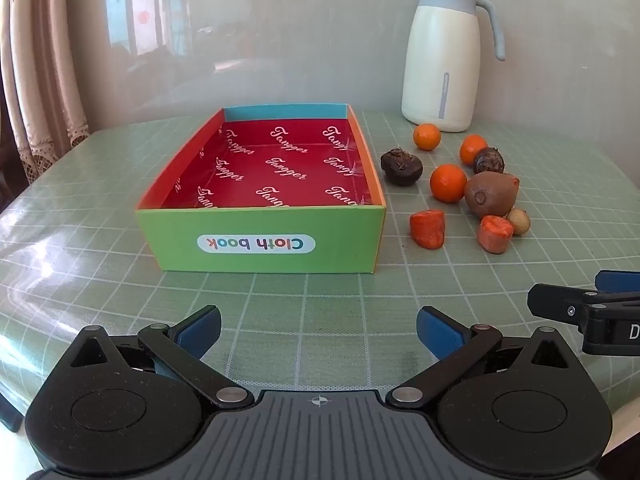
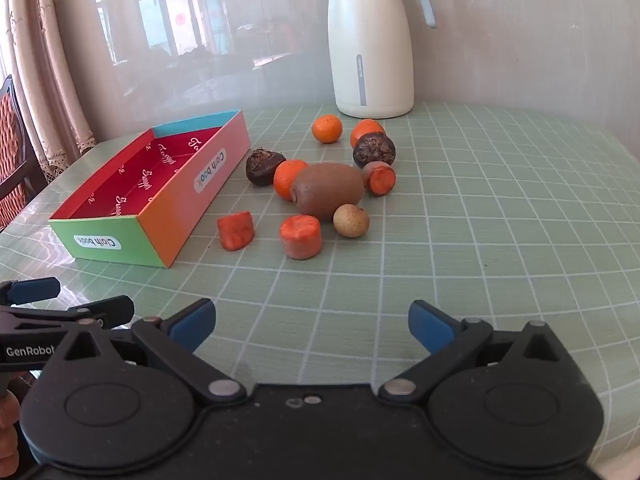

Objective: Organize fruits
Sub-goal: 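Move the left gripper toward the carrot pieces beside the box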

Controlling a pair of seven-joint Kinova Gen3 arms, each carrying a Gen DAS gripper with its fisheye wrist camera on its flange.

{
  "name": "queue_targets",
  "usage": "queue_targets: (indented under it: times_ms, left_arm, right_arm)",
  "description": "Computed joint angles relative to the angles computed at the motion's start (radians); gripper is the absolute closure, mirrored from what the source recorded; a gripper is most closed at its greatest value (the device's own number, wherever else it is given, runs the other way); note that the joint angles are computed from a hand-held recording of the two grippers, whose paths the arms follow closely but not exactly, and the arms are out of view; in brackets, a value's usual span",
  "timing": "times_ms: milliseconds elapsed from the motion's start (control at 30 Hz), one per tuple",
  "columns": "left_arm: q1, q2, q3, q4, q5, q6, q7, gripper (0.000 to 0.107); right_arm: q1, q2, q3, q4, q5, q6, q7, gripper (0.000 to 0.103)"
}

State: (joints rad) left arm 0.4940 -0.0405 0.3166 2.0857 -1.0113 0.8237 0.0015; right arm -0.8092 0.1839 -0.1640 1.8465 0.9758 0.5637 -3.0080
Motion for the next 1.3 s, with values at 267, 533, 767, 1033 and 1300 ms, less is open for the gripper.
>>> queue_targets:
  times_ms: [267,533,767,1033,1300]
  left_arm:
    - [0.005,-0.002,0.003,0.0,-0.004,0.002,0.002,0.005]
    - [0.001,-0.001,0.005,-0.002,-0.009,0.003,0.006,0.005]
    - [0.002,-0.001,0.004,0.004,-0.013,0.0,0.013,0.005]
    - [0.004,-0.003,0.006,0.007,-0.026,0.002,0.02,0.005]
    - [0.004,-0.007,0.009,0.01,-0.044,-0.01,0.043,0.005]
  right_arm:
    - [-0.003,0.004,0.0,-0.002,0.0,0.002,0.001,0.0]
    - [-0.002,0.004,0.002,-0.001,-0.003,-0.002,0.003,0.0]
    - [-0.003,0.005,0.002,-0.001,0.0,-0.002,0.0,0.0]
    - [-0.003,0.005,0.004,0.001,0.006,-0.006,-0.007,0.0]
    - [-0.001,0.0,0.003,0.004,0.009,-0.009,-0.015,0.0]
